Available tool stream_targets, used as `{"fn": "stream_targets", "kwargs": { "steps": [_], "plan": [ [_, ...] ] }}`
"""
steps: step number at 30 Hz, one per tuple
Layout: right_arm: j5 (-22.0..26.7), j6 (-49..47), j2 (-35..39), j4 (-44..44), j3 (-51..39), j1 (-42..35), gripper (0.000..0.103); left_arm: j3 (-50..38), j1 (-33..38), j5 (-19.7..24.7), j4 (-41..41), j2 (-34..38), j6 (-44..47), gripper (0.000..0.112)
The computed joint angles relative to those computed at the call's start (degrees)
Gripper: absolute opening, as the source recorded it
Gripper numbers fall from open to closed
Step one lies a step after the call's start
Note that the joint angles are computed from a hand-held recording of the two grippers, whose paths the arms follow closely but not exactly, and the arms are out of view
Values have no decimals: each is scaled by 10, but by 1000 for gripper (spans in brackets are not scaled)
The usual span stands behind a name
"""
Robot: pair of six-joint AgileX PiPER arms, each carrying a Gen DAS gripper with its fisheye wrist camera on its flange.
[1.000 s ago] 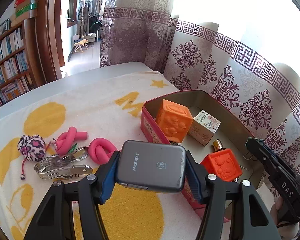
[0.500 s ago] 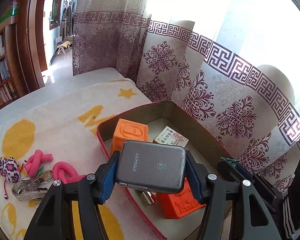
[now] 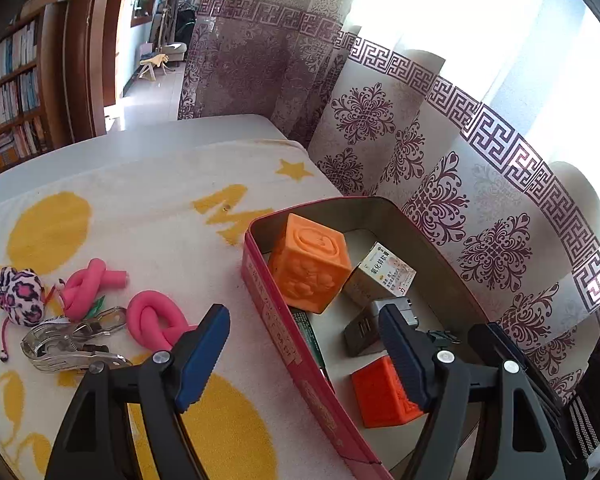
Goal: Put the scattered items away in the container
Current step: 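Move the right tool to the white tape roll while the left tool returns over the towel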
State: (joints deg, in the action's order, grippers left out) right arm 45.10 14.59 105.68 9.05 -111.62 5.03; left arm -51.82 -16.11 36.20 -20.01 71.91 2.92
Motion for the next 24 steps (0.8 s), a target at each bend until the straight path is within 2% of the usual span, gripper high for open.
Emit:
{"fn": "stream_targets", "kwargs": {
  "steps": [6, 11, 18, 24],
  "plan": [
    [-8, 4, -5, 3, 9, 6, 65, 20, 53, 20, -18, -20, 24, 78],
    [-20, 9, -15, 0, 23, 17, 73, 38, 117, 46, -55, -35, 66, 78],
    [-24, 3, -18, 4, 21, 34, 75, 55, 216, 80, -56, -52, 101, 79],
    [-17, -6, -11, 2, 3, 57, 77, 74, 320, 102, -94, -61, 184, 78]
  ]
}}
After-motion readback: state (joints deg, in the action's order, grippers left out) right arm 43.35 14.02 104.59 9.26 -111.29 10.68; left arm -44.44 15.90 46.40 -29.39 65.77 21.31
